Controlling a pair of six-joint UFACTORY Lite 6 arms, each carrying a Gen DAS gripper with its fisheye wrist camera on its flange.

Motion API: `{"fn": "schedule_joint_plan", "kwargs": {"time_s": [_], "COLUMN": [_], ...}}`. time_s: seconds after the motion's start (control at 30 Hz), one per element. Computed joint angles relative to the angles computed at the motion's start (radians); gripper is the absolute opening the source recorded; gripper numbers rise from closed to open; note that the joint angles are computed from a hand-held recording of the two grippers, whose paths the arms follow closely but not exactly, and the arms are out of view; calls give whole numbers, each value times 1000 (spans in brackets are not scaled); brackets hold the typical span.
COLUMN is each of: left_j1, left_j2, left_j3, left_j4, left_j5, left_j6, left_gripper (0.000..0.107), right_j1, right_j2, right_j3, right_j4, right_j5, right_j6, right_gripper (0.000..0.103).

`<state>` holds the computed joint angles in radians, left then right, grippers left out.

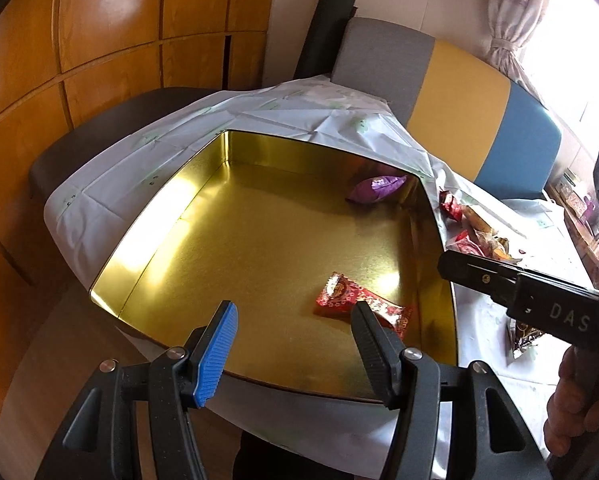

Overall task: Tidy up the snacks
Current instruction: 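Move the right gripper back toward the snack pile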

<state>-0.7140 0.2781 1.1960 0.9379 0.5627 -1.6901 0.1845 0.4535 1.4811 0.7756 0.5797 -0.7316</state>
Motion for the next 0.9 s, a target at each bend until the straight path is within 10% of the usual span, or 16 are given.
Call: {"fn": "schedule_joint_plan", "kwargs": {"time_s": [0.53,0.9], "left_j1": [-49,-77], "left_j2": [44,98], "left_j3": [78,161], "left_j4": [-34,-63], "left_j5": [40,68], "left_j6": [61,119], "left_gripper": [60,60], "right_j1": [-109,-204], "right_j2": [-164,-297], "right_j3": [-173,-307], "right_j4": [73,209], "right_j5": [-59,-154], "right_j6": [-132,-369], "right_gripper": [47,82]}}
